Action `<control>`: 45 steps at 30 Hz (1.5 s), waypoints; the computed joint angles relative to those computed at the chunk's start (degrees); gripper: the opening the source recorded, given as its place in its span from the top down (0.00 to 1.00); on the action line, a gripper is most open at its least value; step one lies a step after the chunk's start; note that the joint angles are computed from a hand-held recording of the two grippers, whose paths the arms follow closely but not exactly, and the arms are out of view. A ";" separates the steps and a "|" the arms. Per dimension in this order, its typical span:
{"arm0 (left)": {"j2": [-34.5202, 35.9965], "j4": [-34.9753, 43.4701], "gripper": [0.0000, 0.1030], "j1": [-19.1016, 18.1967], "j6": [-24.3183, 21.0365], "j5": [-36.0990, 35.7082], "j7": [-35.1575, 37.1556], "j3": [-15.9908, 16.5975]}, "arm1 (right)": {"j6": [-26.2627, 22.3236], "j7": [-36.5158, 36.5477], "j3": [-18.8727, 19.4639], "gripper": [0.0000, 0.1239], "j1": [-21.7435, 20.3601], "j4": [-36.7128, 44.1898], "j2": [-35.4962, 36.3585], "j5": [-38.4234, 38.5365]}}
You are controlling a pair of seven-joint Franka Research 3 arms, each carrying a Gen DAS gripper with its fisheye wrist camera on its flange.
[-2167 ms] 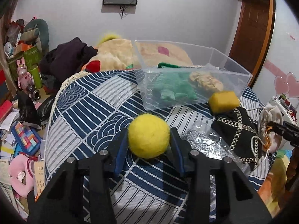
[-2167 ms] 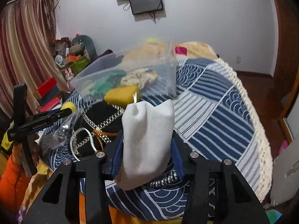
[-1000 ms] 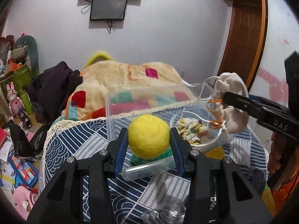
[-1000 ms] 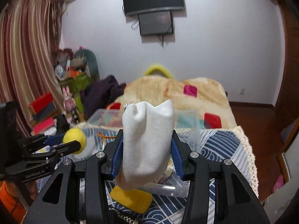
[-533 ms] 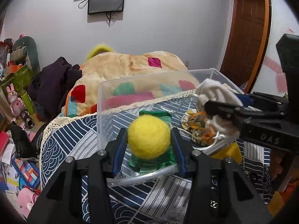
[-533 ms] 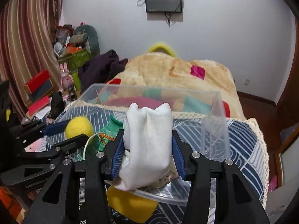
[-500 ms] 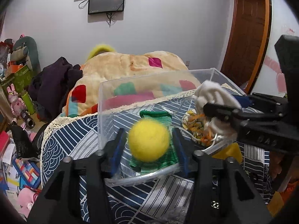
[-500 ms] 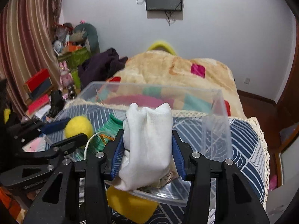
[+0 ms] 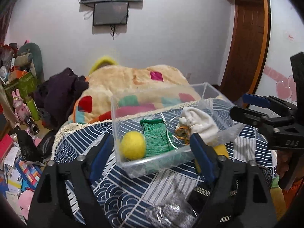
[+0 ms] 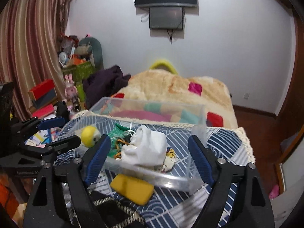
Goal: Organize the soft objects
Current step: 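Grasp bagged silver glove with left gripper while right grasps black chain bag, drop both in box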
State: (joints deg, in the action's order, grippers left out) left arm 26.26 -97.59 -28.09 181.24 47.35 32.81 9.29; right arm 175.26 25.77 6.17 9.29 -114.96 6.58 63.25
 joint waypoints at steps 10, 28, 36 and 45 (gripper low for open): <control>-4.40 -8.78 0.07 -9.17 2.99 12.18 -13.64 9.50 | -1.35 -17.75 -1.50 0.31 3.36 -7.08 -5.84 17.46; -2.50 -13.99 0.36 -6.38 8.14 16.40 -19.65 6.52 | -1.15 -3.34 0.22 0.48 3.96 -11.99 -1.56 2.64; -1.97 -17.09 0.66 -22.55 12.38 11.35 -17.68 23.53 | -6.89 -10.13 -1.12 0.87 3.46 -13.25 -4.32 10.83; -1.91 -20.65 0.70 -36.87 15.73 0.35 -9.93 38.93 | -3.35 -22.30 -3.01 0.88 5.12 -14.04 -8.76 24.94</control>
State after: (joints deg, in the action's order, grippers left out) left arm 24.34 -118.24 -64.96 196.96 47.70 22.88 48.22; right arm 171.91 3.46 3.16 14.41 -129.00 -2.18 88.19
